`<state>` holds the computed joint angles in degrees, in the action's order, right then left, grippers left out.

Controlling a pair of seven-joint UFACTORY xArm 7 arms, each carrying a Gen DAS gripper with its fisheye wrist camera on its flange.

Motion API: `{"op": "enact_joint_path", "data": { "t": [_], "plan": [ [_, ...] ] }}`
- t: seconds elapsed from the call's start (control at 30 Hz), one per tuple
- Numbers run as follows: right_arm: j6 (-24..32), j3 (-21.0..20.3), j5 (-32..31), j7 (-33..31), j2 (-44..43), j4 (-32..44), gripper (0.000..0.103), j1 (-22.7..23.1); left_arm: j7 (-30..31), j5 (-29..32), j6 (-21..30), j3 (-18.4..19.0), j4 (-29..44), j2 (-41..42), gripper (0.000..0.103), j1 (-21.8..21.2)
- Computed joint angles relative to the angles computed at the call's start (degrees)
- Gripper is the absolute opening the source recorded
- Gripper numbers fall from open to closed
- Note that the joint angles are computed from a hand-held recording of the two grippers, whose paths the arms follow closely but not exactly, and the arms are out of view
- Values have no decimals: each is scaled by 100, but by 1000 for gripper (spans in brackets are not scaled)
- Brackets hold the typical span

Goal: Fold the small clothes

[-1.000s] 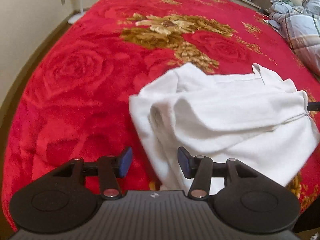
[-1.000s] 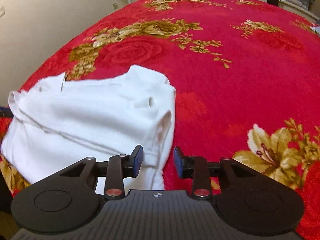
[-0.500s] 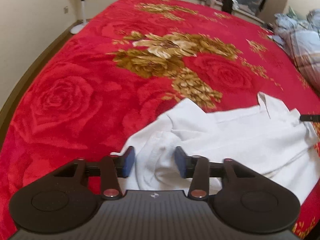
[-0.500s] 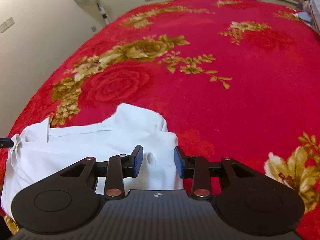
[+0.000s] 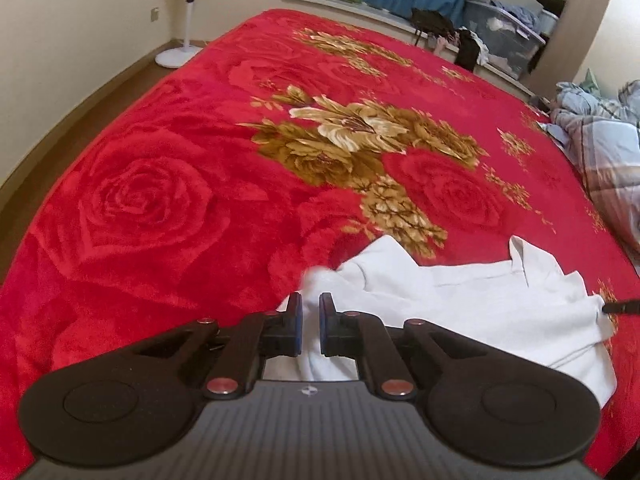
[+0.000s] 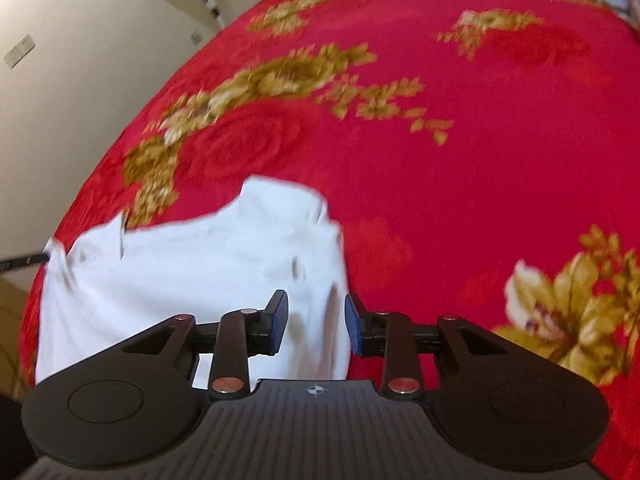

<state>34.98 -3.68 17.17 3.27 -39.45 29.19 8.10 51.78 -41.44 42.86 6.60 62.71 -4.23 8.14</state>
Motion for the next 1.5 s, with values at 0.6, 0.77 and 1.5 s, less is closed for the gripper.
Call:
{"op": "enact_joint_path", "data": {
  "t": [0.6,0.77,1.5],
  "plan": [
    [-1752,-688,1482,-373,195,-189,5,935,211,313,-1200,-81,-457,-158,0,-300],
    [-2766,-398,1832,776,581,-320,10,671,-660,378,-115,25,212,274,7,-71],
    [-520,139,-513,-327,673,147,30,-167,1164,435,-906,-210,-387,124,23,-354]
  ]
}}
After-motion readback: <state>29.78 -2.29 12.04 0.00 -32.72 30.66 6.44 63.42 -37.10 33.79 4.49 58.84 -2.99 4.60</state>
